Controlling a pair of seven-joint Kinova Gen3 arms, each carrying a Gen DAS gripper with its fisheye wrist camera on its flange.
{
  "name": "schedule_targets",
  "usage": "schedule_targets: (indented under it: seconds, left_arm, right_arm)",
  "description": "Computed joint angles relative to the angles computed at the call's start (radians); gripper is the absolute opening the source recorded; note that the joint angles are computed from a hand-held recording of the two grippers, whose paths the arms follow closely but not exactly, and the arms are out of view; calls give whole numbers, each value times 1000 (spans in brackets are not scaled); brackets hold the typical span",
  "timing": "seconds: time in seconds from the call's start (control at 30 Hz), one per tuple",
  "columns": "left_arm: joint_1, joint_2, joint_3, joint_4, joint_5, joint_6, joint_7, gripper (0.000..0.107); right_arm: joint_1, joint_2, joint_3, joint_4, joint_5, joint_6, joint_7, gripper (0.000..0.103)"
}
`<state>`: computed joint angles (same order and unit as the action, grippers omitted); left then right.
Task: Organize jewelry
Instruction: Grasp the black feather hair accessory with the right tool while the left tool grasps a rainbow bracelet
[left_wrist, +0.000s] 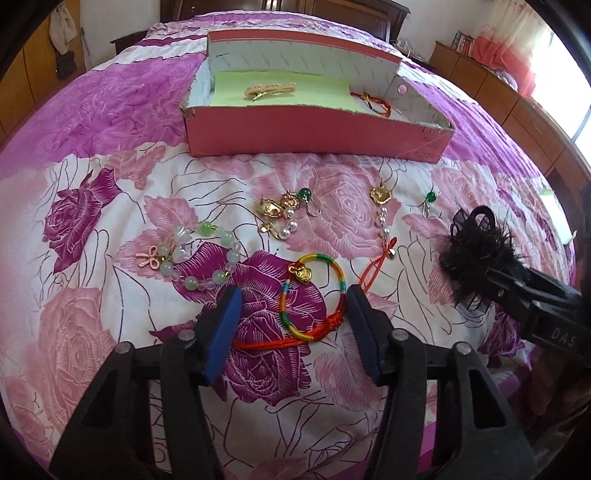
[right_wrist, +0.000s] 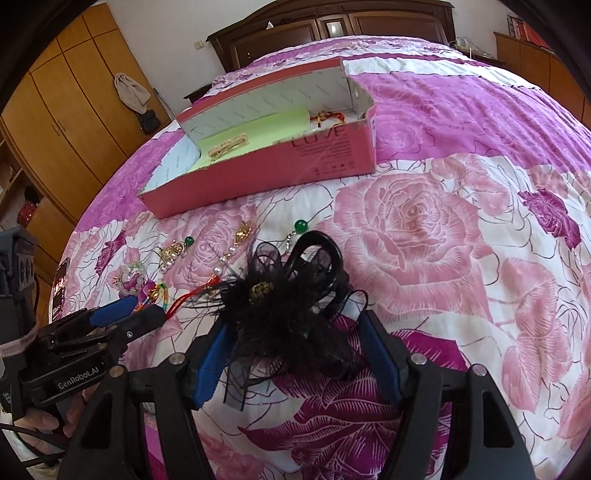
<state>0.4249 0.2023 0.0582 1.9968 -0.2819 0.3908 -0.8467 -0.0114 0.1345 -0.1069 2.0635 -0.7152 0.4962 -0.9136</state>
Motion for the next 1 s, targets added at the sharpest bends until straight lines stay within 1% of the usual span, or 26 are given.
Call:
schedule_targets:
  seconds: [0.1,0.27,0.37,0.4,0.43,0.5,0.53,0.57,0.63,0.73,0.83,1.0]
  left_arm:
    - [13,10,-2,-13,-19,10,1,42]
    - [35,13,-7,-18,-48,17,12,27]
    - [42,12,-9,-16,-61,14,23,23]
    - [37,10,-5,-14,-55,10,18,22]
    - [29,6,-1,-9,-47,3,11,18]
    - [7,-5,10,5,-18,-19,-11,15]
    - [-5,-10,17,11,1,-31,-27,10]
    - [-23,-16,28,19,26,-43,-51,2]
    - [-52,-23,46,28,74,-62,-98,0]
    - [-49,-32,39,37,93,-75,-116,0]
    - [-68,-45,52,50,133,-95,-158,0]
    - [-78,-72,58,63,172,-118,-201,0]
  right_arm:
    - [3,4,-3,2,-11,-6,13,67]
    - [9,15,-7,3,-22,-12,19,48]
    - [32,20,-13,4,-63,1,62,41]
    - [34,20,-13,5,-70,1,69,39]
    - [37,19,-13,7,-76,1,75,36]
    - [43,15,-11,9,-89,6,89,34]
    - [48,13,-10,11,-103,9,104,24]
    - [48,10,-7,12,-104,9,105,20]
    - [54,5,-2,15,-122,17,126,20]
    - [52,-8,1,27,-148,9,159,20]
    - [55,-22,7,40,-190,8,209,19]
    - [56,-45,27,61,-264,6,294,19]
